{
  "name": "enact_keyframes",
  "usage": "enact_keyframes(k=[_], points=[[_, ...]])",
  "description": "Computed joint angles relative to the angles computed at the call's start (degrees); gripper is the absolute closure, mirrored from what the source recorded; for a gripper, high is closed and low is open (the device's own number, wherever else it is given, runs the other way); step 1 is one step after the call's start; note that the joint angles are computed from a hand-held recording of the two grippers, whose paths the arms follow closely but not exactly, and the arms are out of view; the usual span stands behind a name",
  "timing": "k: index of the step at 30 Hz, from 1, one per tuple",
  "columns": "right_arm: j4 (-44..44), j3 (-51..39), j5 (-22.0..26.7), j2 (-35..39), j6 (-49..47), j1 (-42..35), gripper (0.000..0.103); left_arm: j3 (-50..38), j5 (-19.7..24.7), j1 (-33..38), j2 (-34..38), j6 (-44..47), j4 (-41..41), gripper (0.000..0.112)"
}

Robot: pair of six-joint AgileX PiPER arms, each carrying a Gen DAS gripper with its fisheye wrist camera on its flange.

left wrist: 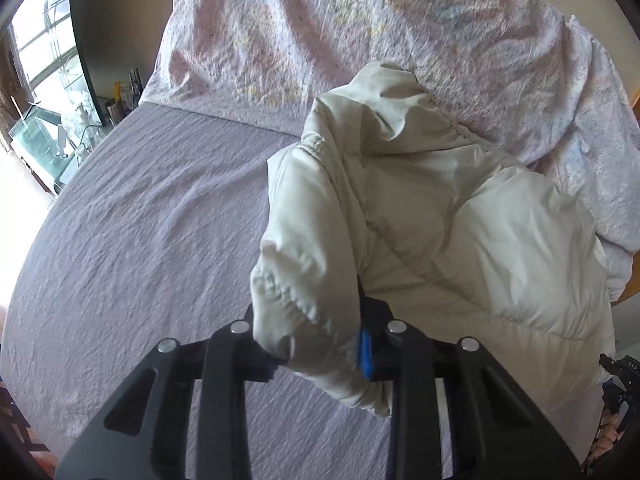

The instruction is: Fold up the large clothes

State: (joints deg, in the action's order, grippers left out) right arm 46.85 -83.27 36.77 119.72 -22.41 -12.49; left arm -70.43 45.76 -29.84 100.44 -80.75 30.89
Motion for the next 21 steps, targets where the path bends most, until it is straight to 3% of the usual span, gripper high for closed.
enact_keyframes(k=[13,17,21], points=[[14.31,24.39,4.81,-10.99,-24.82,-8.12,0.078,18.62,3.80,-6.80,-17.32,-5.59,-0.30,0.083],[12.95,25.69,4.74,-12.20,-25.44,-8.28,0.077,20.14,6.13,-9.48,-18.97,-7.34,-0.32,0.082],[7.26,25.42,-0.44,-14.33,-21.03,-5.91,0.063,18.77,9.34,-10.66,-17.50,-7.87,-0.49,0.071]])
